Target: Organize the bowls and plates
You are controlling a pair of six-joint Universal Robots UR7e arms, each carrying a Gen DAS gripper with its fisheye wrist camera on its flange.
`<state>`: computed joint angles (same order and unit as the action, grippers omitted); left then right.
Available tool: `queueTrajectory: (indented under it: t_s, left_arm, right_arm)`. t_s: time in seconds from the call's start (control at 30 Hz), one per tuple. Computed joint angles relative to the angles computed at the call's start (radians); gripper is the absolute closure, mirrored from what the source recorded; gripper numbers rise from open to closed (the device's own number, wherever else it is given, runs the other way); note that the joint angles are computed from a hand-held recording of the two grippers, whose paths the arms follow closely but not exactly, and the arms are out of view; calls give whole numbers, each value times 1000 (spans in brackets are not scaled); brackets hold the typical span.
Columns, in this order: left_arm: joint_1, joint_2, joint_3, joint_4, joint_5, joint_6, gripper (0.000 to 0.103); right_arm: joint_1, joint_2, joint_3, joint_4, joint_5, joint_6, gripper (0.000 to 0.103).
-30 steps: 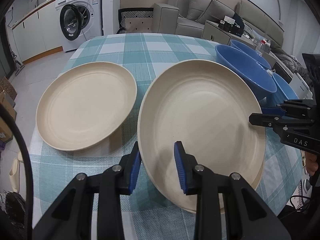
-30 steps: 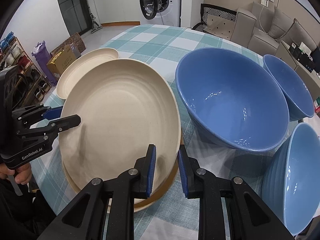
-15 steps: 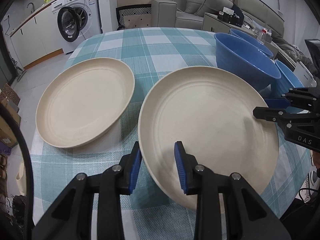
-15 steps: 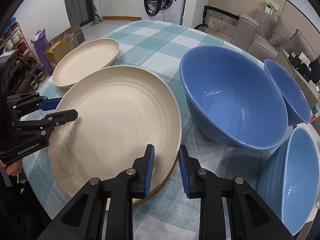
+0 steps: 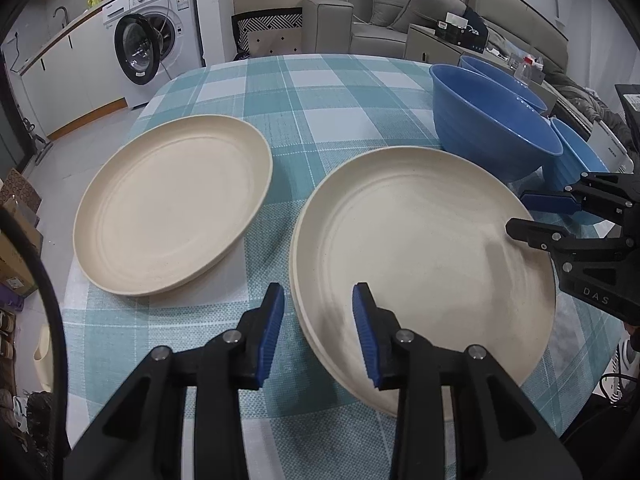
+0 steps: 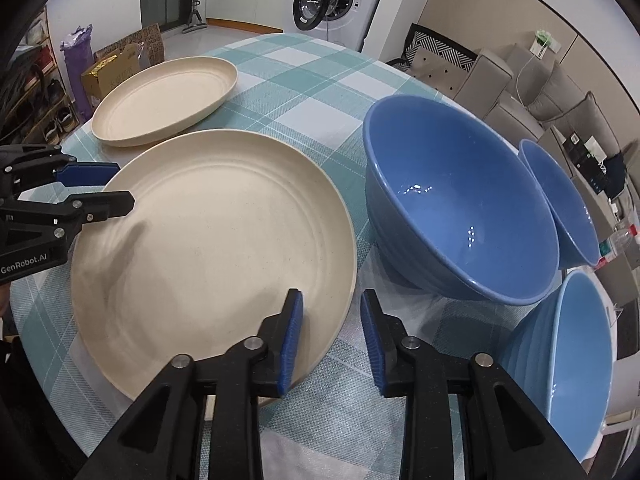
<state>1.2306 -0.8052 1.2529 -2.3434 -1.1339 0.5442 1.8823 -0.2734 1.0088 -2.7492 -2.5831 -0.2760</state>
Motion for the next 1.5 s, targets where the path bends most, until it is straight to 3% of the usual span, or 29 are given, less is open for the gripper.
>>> queueTrajectory:
  t_s: [0.13,0.47,0.73,0.83,1.0,1.1,1.5]
  left_arm:
    - [0,-7,-3,-13,-11,-1,53]
    - [0,-23,-13,-37,-30,-10,47]
    - [2,-30,-27,-54,-30,-17,43]
    - [4,-34,-32,-74,-32,-26,24]
    - [12,-35,-54,-97,-41,-46,19]
    - [17,-35,-67,-116,-48,-55,0]
    - [35,-28,-133,-145,-56,-80,0]
  right_arm:
    - [3,-17,28,-39,27,-11,54]
    - [20,-33,51,-71,90,-36,21]
    - [22,-56,64,-56,211,12,17]
    - [24,-57,59,-77,243,18,12]
    - [35,-43,26,-129,263,-8,3]
    - [40,-28,-9,-138,266,-17,1]
    - [44,30,-161,-54,311,26,1]
